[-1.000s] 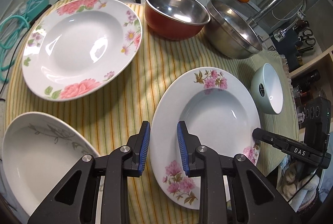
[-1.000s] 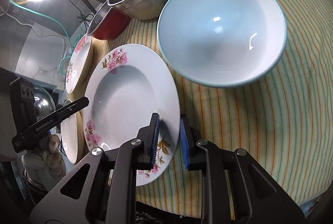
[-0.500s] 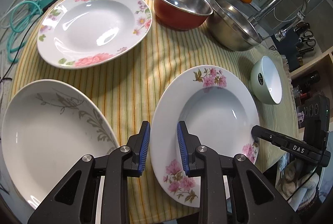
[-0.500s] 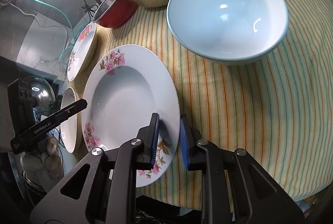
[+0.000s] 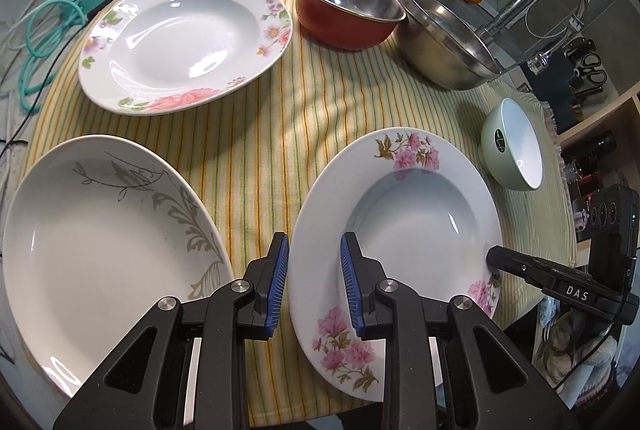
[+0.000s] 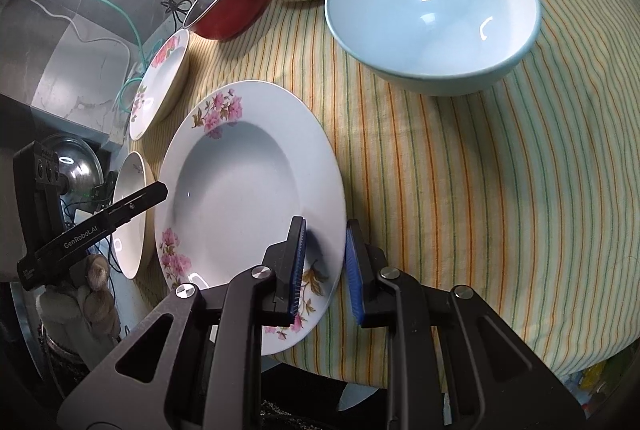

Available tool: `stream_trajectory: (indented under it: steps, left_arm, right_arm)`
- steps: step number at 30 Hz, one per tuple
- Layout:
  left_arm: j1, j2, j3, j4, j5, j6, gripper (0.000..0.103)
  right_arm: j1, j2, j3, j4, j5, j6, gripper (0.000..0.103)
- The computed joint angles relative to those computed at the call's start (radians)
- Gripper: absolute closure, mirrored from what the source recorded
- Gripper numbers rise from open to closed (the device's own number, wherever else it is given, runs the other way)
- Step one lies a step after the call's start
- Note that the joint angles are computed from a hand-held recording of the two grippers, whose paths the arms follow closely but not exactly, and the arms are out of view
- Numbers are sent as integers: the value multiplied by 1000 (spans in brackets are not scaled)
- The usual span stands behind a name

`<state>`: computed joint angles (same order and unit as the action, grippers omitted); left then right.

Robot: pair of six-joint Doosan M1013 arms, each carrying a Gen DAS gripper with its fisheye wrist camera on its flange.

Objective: Organize plates and bowls
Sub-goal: 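Open both grippers and lift them off the pink-blossom plate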

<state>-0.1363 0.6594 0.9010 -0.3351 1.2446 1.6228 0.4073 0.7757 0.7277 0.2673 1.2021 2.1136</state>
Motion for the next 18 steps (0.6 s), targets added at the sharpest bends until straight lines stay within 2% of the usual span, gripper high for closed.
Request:
stream_trajectory:
  steps: [6,8,10,11,14,18]
  left_arm:
    - [0,-11,12,3,-21,4,79]
    - [1,-19,20,7,-38,6,77]
    - [5,-26,25,-4,-50,7,77]
    - [9,-30,28,-11,-57,6,74]
    - [17,-50,45,-20,-90,11,66]
    - [30,-70,63,-16,-120,9,60]
  right_arm:
    - [12,-1,-13,-68,9,1,82]
    - [16,-6,-12,-100,6,3,74]
    - [18,-14,-4,-119,-5,9,45]
    - [19,-21,5,-128,-18,13,41]
    - [27,-39,17,-173,-48,9,39]
    - [40,-45,3,-228,-61,-16,36]
